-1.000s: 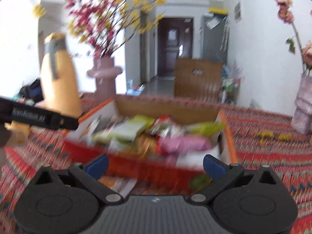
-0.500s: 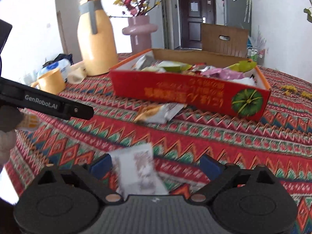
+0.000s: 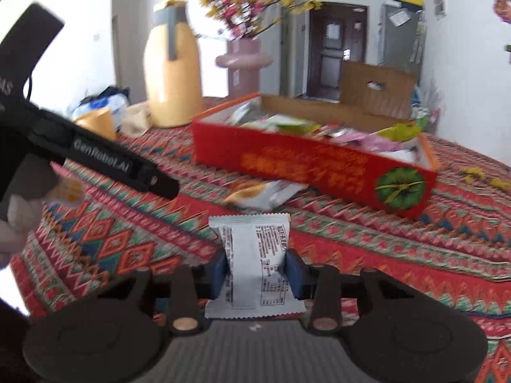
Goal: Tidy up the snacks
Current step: 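Grasp the cookie packet with the left gripper while the right holds the white packet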
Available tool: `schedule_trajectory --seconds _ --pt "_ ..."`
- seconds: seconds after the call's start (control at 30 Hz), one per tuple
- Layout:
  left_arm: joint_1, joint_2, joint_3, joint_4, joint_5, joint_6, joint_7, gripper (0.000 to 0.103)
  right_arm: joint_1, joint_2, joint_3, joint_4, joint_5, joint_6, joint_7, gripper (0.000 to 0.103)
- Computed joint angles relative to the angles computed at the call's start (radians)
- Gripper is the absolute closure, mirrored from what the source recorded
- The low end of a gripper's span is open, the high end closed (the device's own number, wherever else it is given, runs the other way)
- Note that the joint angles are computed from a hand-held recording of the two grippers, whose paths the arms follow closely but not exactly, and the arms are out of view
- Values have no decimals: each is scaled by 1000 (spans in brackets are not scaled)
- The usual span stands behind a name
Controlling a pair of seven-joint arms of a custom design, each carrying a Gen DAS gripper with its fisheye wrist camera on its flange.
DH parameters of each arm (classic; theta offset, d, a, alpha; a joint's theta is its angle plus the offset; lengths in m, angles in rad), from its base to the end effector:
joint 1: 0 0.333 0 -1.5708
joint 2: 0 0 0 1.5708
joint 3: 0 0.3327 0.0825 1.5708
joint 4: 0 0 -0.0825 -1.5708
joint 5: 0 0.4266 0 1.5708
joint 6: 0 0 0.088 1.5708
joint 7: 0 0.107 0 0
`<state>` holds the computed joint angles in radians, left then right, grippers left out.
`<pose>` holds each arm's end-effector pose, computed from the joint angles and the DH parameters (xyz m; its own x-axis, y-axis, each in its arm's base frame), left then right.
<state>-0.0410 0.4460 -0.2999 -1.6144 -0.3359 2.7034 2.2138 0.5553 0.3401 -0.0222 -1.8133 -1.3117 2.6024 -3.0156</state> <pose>0.7358 -0.2109 0.4462 -0.6128 -0.7901 0.0140 -0.5941 0.4489 -0.6675 0.5987 0.3778 0.3822 -0.1241 -0.9923 0.0025 -0.5740 0.0698 -0.8159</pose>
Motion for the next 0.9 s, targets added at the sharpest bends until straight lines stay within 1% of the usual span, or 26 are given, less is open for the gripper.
schedule_trajectory --seconds 0.13,0.33,0.5,0.63,0.67,0.7,0.73,0.77,0.8,0.83,0.87,0.9 --pt "-45 48 15 73 35 -36 -72 0 -12 -35 -12 -39 -27 -41 52 64" --pt "-118 145 45 212 120 -98 -210 0 -48 -59 -7 -70 -81 -121 159 64" --pt "-166 221 67 319 194 -146 -312 0 -80 -55 -2 -86 -127 -115 265 64" --pt "-198 258 87 368 255 -153 -376 2 -95 -62 1 -101 -162 -105 329 64" --pt "-204 266 89 378 268 -156 -384 8 -97 -62 4 -102 -168 -104 337 64" --pt "-207 273 89 388 279 -166 -389 17 -100 -64 6 -105 -175 -102 344 64" --pt "-211 282 90 403 289 -183 -396 22 -102 -64 8 -106 -180 -103 348 64" --pt "-213 285 90 403 298 -183 -399 26 -103 -63 10 -106 -184 -102 351 64" --pt "-215 277 91 385 309 -158 -399 32 -104 -65 13 -108 -187 -103 354 64" --pt "-210 271 84 371 309 -145 -392 34 -105 -66 14 -110 -195 -100 361 64" --pt "-195 265 66 358 298 -136 -372 46 -104 -68 16 -110 -198 -103 364 64" --pt "-184 256 53 343 288 -126 -354 62 -104 -70 17 -112 -207 -104 372 64"
